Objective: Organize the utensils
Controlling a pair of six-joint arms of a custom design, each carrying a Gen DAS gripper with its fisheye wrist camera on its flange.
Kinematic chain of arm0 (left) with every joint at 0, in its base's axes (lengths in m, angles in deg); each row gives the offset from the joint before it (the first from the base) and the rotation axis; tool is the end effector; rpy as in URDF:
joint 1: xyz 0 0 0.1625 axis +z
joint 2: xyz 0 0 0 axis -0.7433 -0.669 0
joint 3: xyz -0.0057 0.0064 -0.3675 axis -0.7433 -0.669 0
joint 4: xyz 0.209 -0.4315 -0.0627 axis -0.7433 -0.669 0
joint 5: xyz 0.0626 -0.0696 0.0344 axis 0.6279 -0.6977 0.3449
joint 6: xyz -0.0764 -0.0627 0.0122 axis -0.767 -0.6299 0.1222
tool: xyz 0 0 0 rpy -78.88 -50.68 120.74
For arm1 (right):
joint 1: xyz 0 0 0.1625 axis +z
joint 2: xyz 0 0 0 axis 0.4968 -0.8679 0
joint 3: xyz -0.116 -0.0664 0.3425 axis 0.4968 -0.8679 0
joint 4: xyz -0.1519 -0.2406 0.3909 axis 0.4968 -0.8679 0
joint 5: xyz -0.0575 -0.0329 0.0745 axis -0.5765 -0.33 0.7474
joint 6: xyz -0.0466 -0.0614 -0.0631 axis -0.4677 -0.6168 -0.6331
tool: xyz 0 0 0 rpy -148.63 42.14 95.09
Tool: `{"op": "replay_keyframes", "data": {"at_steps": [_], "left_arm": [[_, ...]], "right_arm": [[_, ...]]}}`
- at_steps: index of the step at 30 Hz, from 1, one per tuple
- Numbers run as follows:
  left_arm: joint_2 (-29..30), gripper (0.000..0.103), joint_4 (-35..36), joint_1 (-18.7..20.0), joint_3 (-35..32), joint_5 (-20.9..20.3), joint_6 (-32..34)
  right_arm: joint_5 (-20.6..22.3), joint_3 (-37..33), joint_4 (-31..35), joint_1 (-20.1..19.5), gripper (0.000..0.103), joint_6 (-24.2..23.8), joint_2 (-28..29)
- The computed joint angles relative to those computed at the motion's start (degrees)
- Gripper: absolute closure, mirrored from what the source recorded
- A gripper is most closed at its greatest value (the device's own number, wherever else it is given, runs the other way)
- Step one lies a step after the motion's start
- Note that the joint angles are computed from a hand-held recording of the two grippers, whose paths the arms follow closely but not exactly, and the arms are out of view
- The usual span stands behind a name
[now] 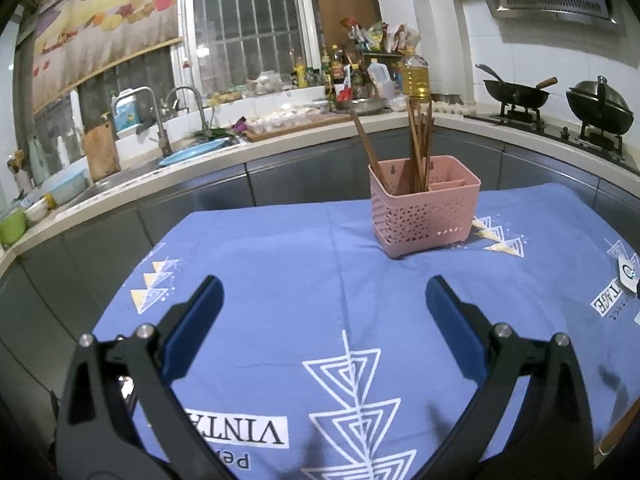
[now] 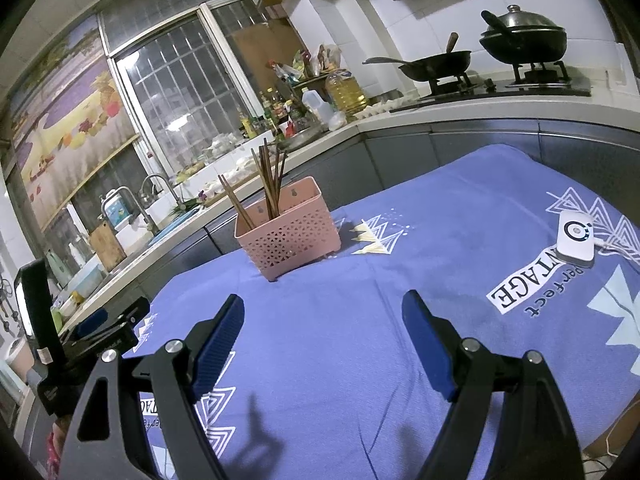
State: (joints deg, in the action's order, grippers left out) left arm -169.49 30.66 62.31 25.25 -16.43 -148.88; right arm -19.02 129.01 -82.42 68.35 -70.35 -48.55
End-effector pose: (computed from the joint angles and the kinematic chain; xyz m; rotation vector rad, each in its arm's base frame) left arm -0.3657 -0.3247 0.2052 0.1267 1.7489 -1.2656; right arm 0.1861 -0.3767 0.3194 0.7673 -2.6054 1.2567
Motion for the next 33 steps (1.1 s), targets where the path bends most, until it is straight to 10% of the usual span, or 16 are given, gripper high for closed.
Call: {"op": "replay_keyframes", "data": {"at_steps": [33], "left_arm": [[-0.24,0.006,7.53,-1.54,-0.73,1.27,-8.15]], "right_arm": [[0.25,0.37,0.41,0.41,0.022,-0.04,-0.66]]}}
